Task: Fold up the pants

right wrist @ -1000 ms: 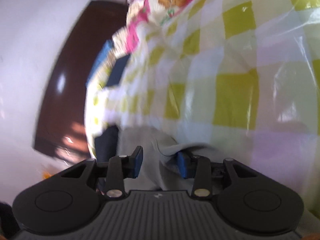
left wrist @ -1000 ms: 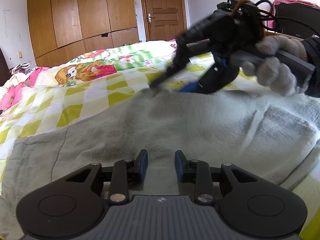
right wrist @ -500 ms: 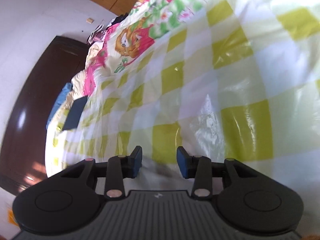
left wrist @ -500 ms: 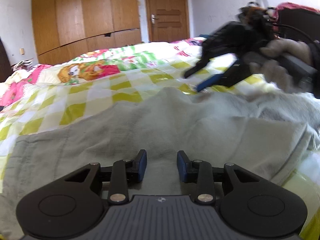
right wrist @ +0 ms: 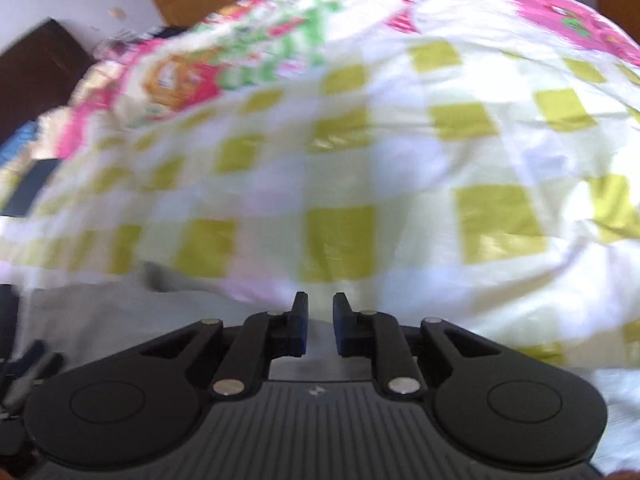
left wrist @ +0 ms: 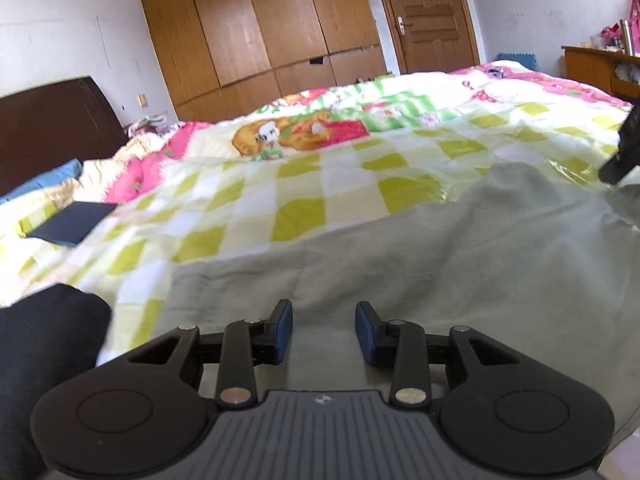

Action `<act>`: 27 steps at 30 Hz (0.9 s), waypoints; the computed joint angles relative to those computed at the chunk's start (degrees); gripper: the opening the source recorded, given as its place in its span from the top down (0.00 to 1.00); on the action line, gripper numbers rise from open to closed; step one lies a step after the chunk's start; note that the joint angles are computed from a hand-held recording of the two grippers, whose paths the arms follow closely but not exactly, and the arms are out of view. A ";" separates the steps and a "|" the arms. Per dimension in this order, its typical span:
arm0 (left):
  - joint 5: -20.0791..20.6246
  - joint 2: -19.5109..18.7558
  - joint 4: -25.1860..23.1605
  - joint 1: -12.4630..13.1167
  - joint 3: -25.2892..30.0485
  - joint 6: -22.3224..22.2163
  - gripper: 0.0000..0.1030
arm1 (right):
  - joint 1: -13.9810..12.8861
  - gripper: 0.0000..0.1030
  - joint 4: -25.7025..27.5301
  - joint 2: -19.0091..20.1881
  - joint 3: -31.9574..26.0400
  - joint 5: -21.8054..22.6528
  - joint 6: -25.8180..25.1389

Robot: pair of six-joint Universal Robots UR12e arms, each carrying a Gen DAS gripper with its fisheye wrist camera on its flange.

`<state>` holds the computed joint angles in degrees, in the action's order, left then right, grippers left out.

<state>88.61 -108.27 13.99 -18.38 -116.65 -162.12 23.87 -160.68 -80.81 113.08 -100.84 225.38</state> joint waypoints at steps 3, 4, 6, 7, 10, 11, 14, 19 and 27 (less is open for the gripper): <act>1.48 -0.12 2.07 0.39 0.02 1.04 0.53 | 0.70 0.70 -4.17 2.46 -1.75 5.16 -5.05; 2.46 -0.14 2.65 0.54 -0.05 1.61 0.53 | 0.72 0.70 -3.82 3.64 -2.77 7.32 -6.02; 4.69 -0.45 3.36 1.03 -0.05 2.96 0.52 | 0.84 0.71 0.27 5.85 -5.28 8.01 -6.32; 6.24 -0.61 2.56 1.21 0.25 3.23 0.52 | 0.64 0.75 1.10 6.67 -5.95 7.37 -5.87; 9.08 -0.91 -0.67 2.62 0.86 3.10 0.46 | 0.66 0.71 0.57 6.82 -6.52 4.80 -1.89; 8.17 -0.76 -0.89 3.31 0.73 3.45 0.44 | 0.98 0.68 0.56 6.60 -6.81 3.44 -1.39; 7.77 -0.28 0.33 3.94 0.19 4.00 0.44 | 3.01 0.68 2.85 6.31 -8.63 -2.11 -3.55; 6.57 1.09 -0.86 4.48 -1.10 4.48 0.44 | 5.34 0.58 4.36 7.30 -9.81 -0.69 -4.46; 5.35 4.49 0.24 3.55 -4.04 6.41 0.45 | 6.46 0.57 0.06 2.33 -1.67 -7.27 9.80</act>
<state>93.96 -103.78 14.23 -14.83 -120.69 -155.71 30.33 -160.62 -78.47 111.41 -108.10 235.19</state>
